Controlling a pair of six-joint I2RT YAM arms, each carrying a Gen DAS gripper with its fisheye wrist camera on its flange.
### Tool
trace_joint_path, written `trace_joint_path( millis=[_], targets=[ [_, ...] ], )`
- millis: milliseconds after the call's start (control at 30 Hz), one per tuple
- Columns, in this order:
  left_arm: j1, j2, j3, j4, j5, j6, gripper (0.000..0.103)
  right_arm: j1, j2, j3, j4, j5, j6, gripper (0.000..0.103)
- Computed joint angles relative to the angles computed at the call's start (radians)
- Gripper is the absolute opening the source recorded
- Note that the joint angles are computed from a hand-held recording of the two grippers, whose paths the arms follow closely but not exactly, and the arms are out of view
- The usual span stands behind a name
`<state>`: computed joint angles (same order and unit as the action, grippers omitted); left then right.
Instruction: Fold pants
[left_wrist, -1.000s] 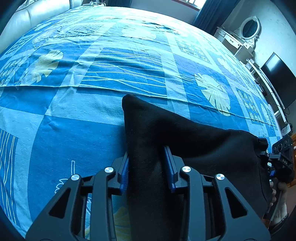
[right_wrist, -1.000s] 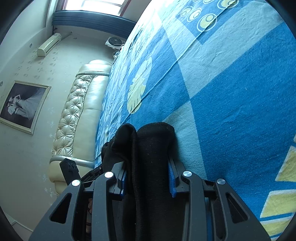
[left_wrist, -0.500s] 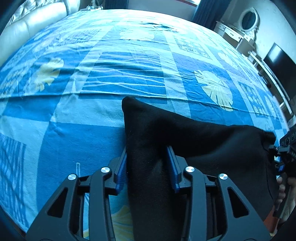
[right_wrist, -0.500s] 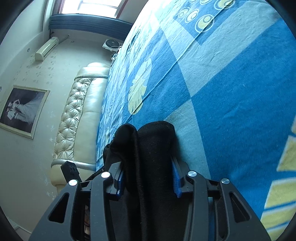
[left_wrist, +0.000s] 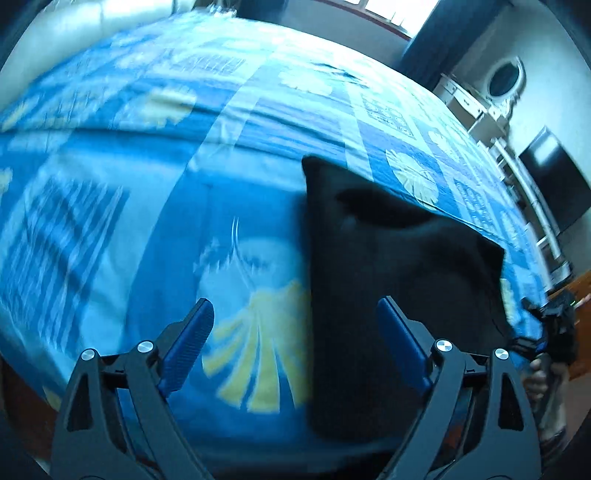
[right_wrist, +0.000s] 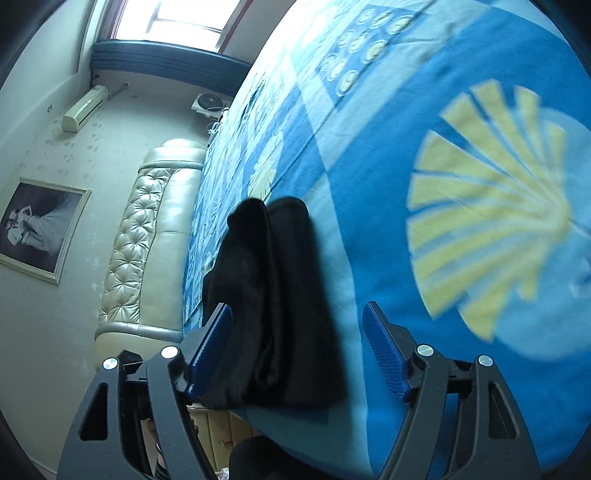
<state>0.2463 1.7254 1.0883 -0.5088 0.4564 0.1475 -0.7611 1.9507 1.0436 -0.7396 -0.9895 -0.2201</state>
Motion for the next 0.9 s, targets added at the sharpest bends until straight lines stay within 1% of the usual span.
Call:
trace_joint_path(
  millis=[67, 133, 300, 400, 567, 633, 700, 833, 900],
  targets=[
    [0.03, -0.012, -0.021, -0.026, 0.059, -0.002, 0.09, -0.006, -0.017, -0.014, -0.02, 0.02, -0.032, 0.073],
    [0.045, -0.032, -0.062, -0.018, 0.105, -0.006, 0.09, -0.005, -0.029, -0.027, -0.018, 0.02, -0.033, 0.073],
    [-0.005, -0.065, -0.134, 0.022, 0.1, 0.008, 0.09, 0.015, -0.044, -0.062, 0.019, 0.029, -0.012, 0.075],
    [-0.031, -0.064, -0.153, 0.032, 0.106, 0.003, 0.09, 0.036, -0.054, -0.077, 0.022, 0.029, -0.019, 0.075],
    [-0.055, -0.008, -0.141, 0.035, 0.118, -0.025, 0.09, 0.073, -0.073, -0.114, 0.092, 0.04, 0.027, 0.077],
    [-0.056, 0.008, -0.136, 0.036, 0.132, -0.04, 0.09, 0.09, -0.075, -0.117, 0.102, 0.037, 0.039, 0.077],
    [-0.055, 0.028, -0.125, 0.033, 0.15, -0.051, 0.09, 0.107, -0.084, -0.124, 0.123, 0.047, 0.053, 0.08],
    [-0.055, 0.043, -0.12, 0.034, 0.163, -0.059, 0.09, 0.134, -0.094, -0.129, 0.121, 0.073, 0.025, 0.081],
    [-0.057, 0.048, -0.119, 0.038, 0.162, -0.06, 0.09, 0.154, -0.113, -0.142, 0.135, 0.105, 0.019, 0.08]
  ],
)
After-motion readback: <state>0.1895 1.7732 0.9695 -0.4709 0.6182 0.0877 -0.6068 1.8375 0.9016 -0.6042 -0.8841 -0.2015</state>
